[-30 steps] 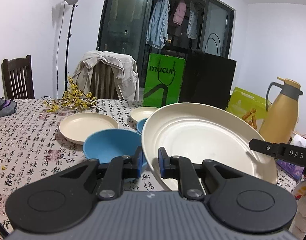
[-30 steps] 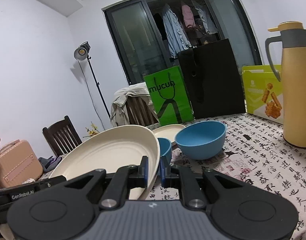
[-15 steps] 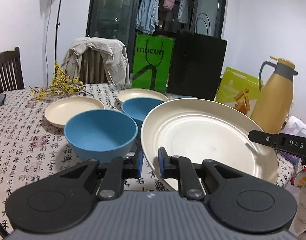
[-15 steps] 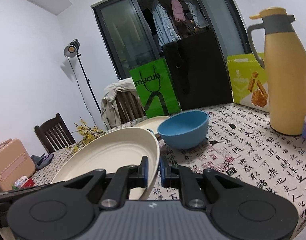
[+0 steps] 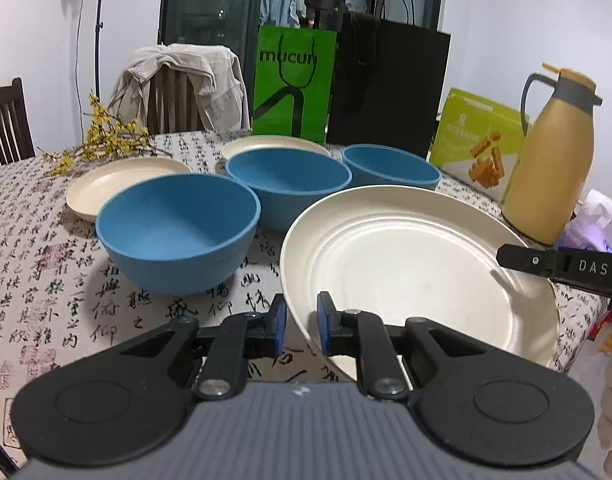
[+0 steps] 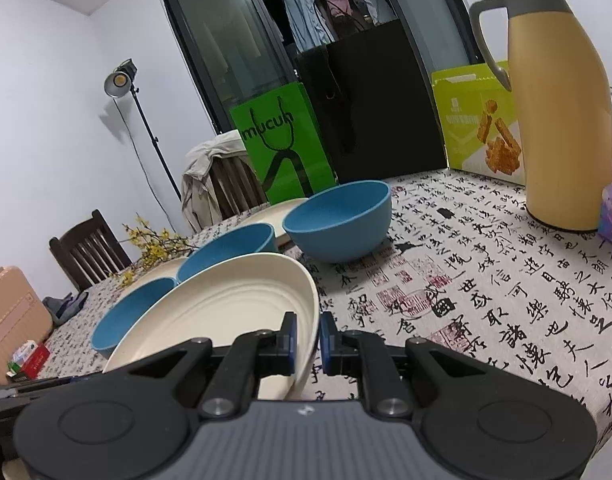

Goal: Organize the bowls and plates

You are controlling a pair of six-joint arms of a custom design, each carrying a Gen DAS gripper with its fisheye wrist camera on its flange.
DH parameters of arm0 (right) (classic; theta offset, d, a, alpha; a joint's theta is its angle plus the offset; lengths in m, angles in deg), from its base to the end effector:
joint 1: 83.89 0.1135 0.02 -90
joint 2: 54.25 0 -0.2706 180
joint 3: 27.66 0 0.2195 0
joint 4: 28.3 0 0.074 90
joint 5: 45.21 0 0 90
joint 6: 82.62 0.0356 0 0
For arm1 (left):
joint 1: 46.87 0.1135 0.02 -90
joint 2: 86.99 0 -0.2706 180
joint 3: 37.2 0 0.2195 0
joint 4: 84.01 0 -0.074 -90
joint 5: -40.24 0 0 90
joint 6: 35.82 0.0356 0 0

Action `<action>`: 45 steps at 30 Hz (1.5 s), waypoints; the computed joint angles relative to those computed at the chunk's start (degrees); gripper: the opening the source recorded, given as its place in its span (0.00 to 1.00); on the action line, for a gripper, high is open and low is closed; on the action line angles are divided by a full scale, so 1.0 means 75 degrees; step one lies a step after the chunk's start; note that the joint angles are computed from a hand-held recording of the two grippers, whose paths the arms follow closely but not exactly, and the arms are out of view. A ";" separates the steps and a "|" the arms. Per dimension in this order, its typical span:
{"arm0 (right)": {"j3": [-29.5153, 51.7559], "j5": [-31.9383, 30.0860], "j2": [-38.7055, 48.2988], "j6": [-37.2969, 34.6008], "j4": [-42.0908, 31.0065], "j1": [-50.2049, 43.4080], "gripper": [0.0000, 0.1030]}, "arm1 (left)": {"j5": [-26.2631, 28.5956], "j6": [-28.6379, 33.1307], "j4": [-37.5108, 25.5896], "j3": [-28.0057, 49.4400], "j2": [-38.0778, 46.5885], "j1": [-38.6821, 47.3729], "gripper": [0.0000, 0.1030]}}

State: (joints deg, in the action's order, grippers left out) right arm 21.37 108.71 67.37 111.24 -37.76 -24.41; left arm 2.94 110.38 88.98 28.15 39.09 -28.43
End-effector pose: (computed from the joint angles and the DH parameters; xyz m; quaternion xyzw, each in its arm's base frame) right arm 0.1494 0.1905 0.0457 0.3536 0.7698 -0.0183 0.5310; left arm 0.3153 0.0753 0.0523 0.3656 0.8042 -0.2415 0.4016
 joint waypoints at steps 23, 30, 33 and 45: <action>-0.0890 -0.0981 0.1323 -0.2649 0.4525 -0.1210 0.11 | -0.0773 -0.0845 0.1349 0.0189 0.0873 -0.0562 0.16; -0.0940 -0.0995 0.1538 -0.2907 0.4973 -0.1274 0.11 | -0.0847 -0.0838 0.1431 0.0211 0.0971 -0.0601 0.16; -0.0913 -0.1018 0.1567 -0.2895 0.4949 -0.1281 0.11 | -0.0839 -0.0808 0.1401 0.0242 0.1000 -0.0583 0.16; -0.0703 -0.1357 0.1741 -0.3364 0.5158 -0.1534 0.11 | -0.1068 -0.0960 0.1326 0.0539 0.1234 -0.0612 0.16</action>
State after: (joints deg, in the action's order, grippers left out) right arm 16.10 98.53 80.43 86.01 0.93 -35.92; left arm -5.07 103.18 98.92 32.19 48.34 -33.02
